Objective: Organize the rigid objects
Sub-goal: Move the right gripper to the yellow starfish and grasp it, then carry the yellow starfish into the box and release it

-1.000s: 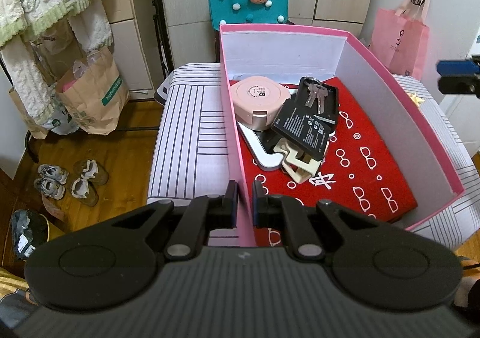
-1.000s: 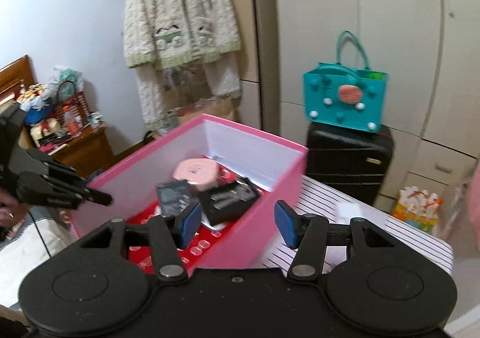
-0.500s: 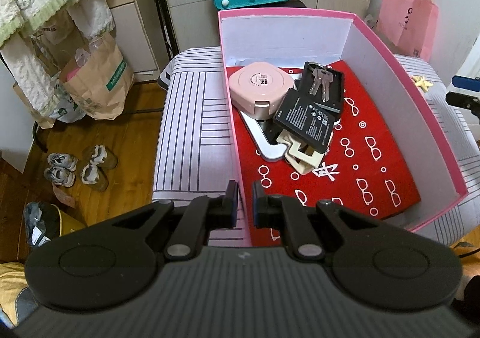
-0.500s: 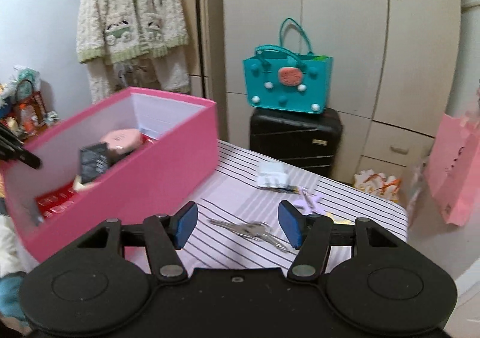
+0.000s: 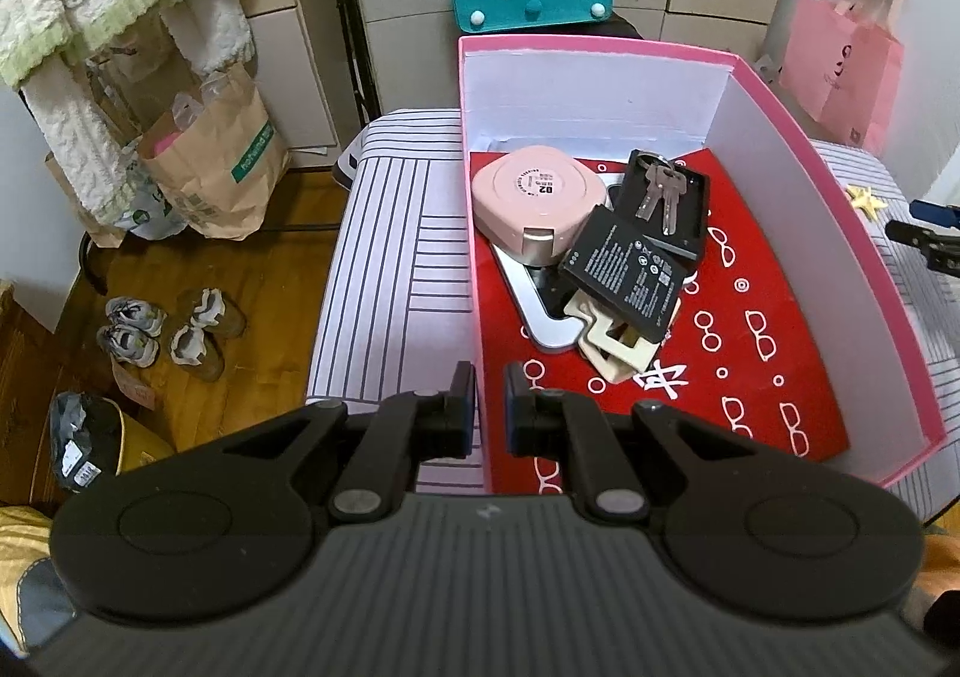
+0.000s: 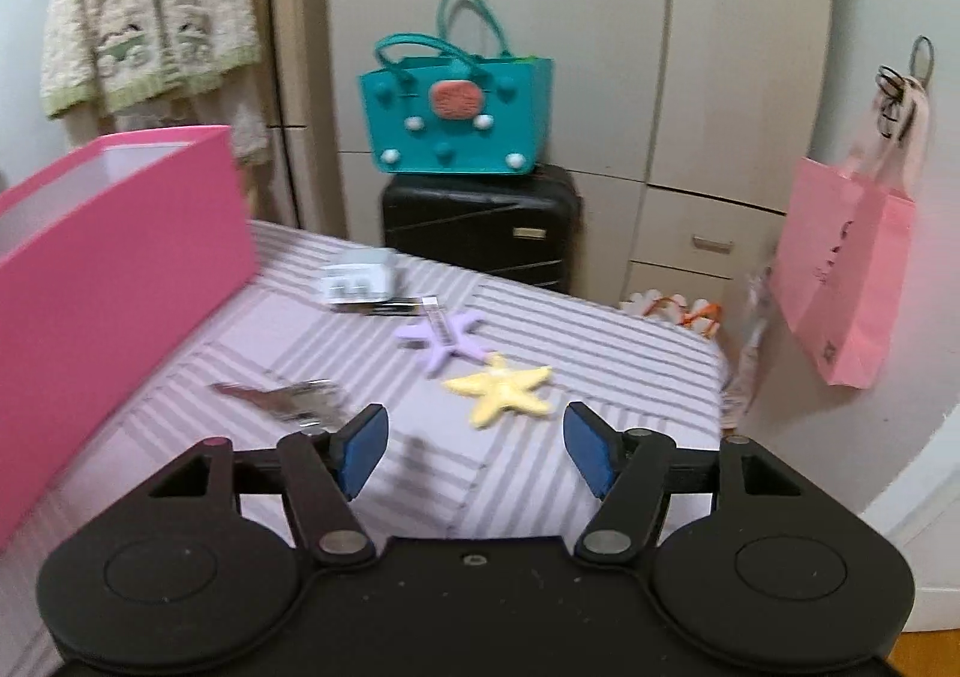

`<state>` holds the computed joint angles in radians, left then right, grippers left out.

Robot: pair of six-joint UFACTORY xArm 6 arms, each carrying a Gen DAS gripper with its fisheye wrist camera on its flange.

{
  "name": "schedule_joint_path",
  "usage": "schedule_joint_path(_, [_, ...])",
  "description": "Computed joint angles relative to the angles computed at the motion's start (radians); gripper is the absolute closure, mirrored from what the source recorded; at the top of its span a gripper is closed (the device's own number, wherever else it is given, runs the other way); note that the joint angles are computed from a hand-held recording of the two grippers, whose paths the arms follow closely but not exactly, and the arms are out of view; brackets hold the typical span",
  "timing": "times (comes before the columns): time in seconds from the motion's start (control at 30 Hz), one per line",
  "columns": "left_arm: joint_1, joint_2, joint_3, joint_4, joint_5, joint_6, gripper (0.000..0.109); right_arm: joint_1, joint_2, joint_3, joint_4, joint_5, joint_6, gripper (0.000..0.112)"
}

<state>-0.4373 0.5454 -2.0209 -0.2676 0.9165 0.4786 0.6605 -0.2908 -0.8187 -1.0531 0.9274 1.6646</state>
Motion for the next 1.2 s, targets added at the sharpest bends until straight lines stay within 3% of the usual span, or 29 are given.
schedule_joint_path(0.2, [-0.01,-0.008,0.023,0.023,-0.028,-0.019,0.1,-0.151,-0.022,0.083,-0.018,-0.215,0.069,0.042])
schedule_joint_path(0.33, [-0.009,-0.006,0.02,0.019,-0.024,-0.023,0.1,-0.187,0.016,0.062,-0.057,-0.265,0.071,0.042])
schedule_joint_path(0.43, [-0.009,-0.01,0.028,0.014,-0.029,-0.022,0.1,-0.179,0.061,0.02,-0.05,-0.235,0.027,0.045])
schedule_joint_path(0.5, [-0.006,-0.011,0.028,0.011,-0.028,-0.018,0.1,-0.15,0.083,-0.005,-0.062,-0.182,0.005,0.056])
schedule_joint_path(0.63, [-0.005,-0.012,0.03,0.004,-0.028,-0.014,0.1,-0.114,0.089,-0.023,-0.069,-0.101,0.048,0.057])
schedule_joint_path(0.97, [0.002,-0.014,0.039,-0.027,-0.039,0.008,0.1,-0.077,0.035,-0.01,-0.075,-0.091,0.103,0.057])
schedule_joint_path(1.2, [0.006,-0.021,0.054,-0.043,-0.051,0.02,0.1,0.016,0.026,-0.117,-0.131,-0.085,0.053,0.056])
